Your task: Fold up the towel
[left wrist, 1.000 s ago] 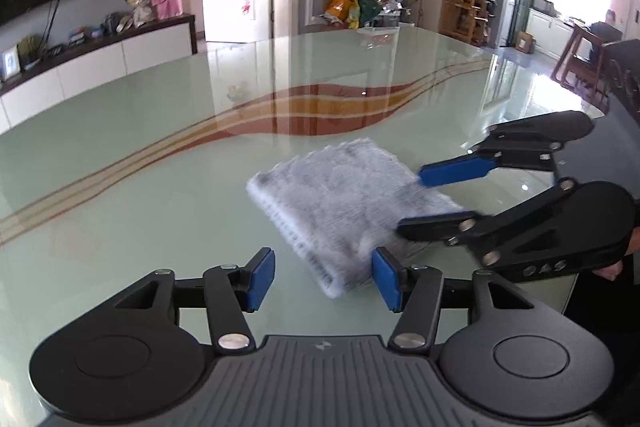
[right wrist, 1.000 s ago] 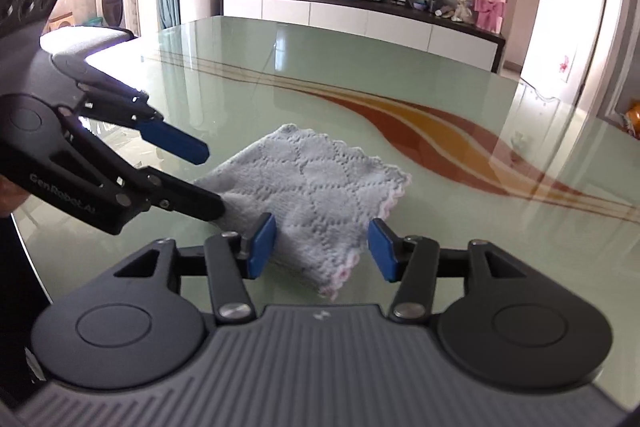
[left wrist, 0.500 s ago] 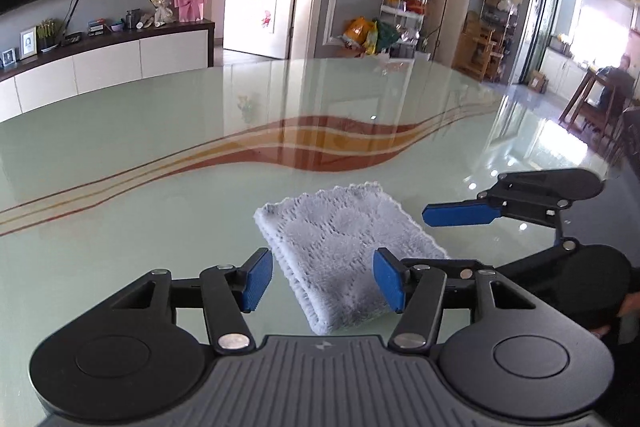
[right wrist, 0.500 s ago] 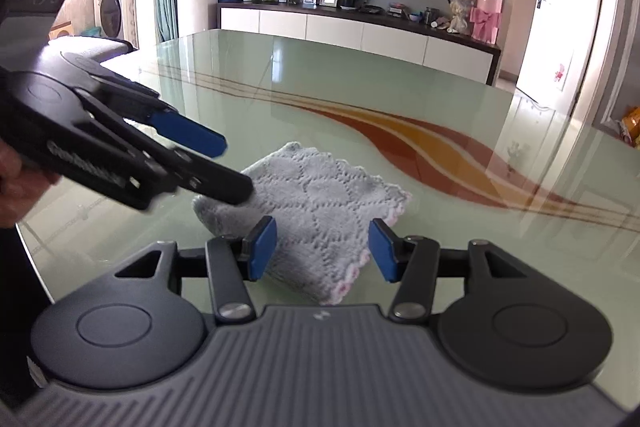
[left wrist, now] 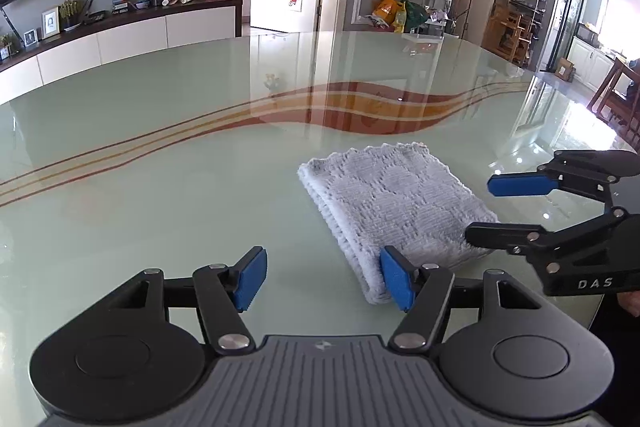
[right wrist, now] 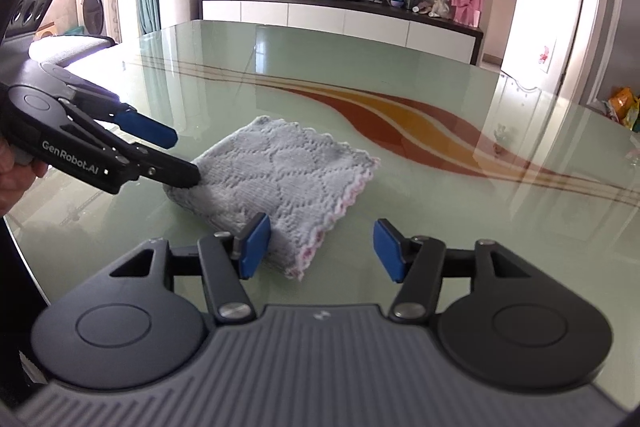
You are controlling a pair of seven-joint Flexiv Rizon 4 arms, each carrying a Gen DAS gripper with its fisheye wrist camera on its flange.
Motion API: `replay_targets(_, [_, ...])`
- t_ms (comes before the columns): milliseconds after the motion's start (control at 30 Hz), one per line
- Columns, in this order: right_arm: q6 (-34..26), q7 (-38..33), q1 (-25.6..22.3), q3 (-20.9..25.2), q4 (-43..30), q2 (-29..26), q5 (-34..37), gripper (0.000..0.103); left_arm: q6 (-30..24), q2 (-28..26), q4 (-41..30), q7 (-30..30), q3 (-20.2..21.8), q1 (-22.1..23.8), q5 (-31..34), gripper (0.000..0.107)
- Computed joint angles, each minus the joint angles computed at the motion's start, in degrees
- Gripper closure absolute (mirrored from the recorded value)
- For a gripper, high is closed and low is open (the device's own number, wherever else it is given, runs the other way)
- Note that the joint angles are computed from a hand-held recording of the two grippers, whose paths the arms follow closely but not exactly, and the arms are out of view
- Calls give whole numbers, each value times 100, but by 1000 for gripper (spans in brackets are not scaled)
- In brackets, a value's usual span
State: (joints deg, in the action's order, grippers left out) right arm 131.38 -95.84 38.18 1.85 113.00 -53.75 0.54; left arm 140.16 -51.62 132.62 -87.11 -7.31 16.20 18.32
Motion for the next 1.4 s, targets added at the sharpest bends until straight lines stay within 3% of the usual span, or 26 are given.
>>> replay_targets(200, [-59,34,185,-212,32,35,481,49,106,29,78,5,71,-15,-38,41])
replay_targets(333, [283,70,26,-53,29,25,390,49,275,124,148,-65,82,-24,-72,46])
replay_targets(567, [-25,-110,281,-132,-363,-115,174,48,100,182,-37,-31,171,-391,-466,46])
replay_targets(667, [-168,-247,501,-325,-407,-164,389,47,54,113,-35,101,339,-573,-729,44])
replay_targets(700, [-146,-256,478,-308,-398,-171,390,46,154,72,-19,112,374,-584,-761,39])
replay_targets(867, [-160,-224,311,-197,-368,-160,257,45,286,76,53,140,491,-608,-798,39])
replay_targets(933, [-138,-207,270,-167,-362,-173,238,45,445,96,204,551,681,-1004,-1602,45])
replay_targets(967, [-137,-192,247,-151,-361,-174,219,45,486,75,214,519,717,-1000,-1627,46])
replay_targets(1100, [-123,-160,186,-109,-347,-176,148,45,624,124,259,-4,387,-215,-718,50])
replay_targets(1200, [-114,-152,216,-122,-334,-168,171,44,356,147,127,-123,65,211,109,46])
replay_targets(1267, [-127,-143,197,-113,-327,-160,143,44,90,173,57,-89,-44,266,341,45])
replay_targets(1400, [-172,-121,180,-111,-341,-142,106,43,-10,145,82,155,191,-78,-31,41])
